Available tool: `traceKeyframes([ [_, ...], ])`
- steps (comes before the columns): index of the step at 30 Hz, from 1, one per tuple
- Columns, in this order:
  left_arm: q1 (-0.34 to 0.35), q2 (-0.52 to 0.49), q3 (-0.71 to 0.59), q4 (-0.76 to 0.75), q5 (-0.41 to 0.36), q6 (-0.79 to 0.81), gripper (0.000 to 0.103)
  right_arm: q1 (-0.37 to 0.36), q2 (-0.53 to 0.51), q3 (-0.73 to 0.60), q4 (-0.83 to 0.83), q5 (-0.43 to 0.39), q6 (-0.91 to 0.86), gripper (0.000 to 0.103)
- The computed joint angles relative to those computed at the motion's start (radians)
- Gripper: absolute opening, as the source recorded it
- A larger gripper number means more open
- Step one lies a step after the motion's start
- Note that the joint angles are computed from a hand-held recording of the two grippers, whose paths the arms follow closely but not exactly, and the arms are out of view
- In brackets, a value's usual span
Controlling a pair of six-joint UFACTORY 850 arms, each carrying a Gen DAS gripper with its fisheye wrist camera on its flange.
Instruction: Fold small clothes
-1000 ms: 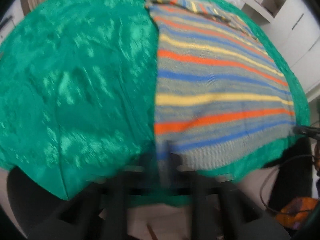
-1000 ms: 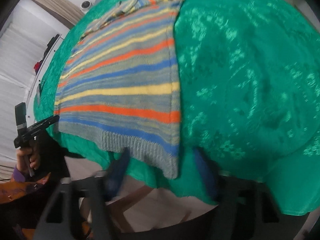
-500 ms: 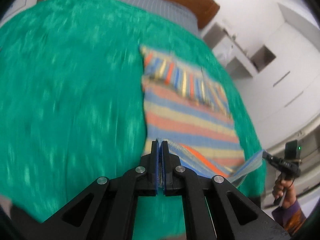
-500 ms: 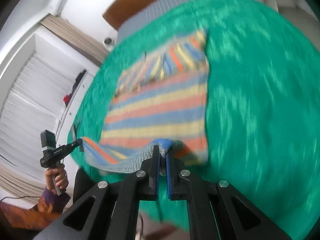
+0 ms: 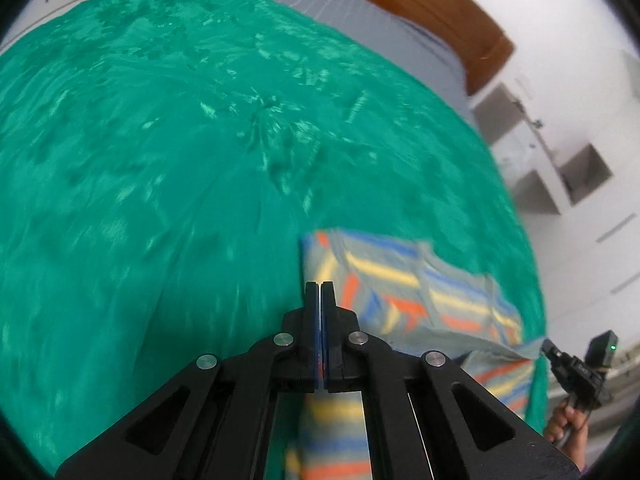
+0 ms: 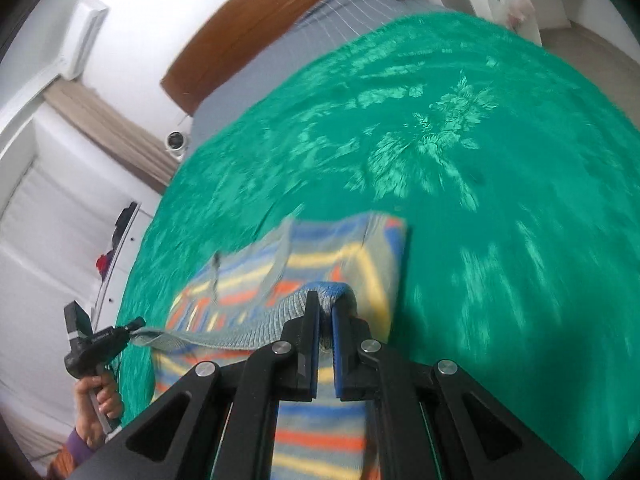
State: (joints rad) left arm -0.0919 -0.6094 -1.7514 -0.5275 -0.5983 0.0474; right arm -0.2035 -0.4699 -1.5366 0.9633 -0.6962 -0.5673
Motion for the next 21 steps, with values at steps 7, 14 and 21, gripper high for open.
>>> traceKeyframes([
  [7,0.004,-0.150,-0.184,0.137,-0.050,-0.181,0.013,-0.013,-0.167,-0.151,0.007,-0.010,0.143,0.025],
  [14,0.011,-0.077,-0.117,-0.016,-0.146,0.257,0.070,-0.017,-0.075,-0.102,-0.087,-0.002,0.008,0.050],
  [21,-0.060,-0.149,-0.229,0.231,-0.249,0.201,0.038,0.008,-0.077,-0.155,-0.278,-0.046,0.082,0.055],
])
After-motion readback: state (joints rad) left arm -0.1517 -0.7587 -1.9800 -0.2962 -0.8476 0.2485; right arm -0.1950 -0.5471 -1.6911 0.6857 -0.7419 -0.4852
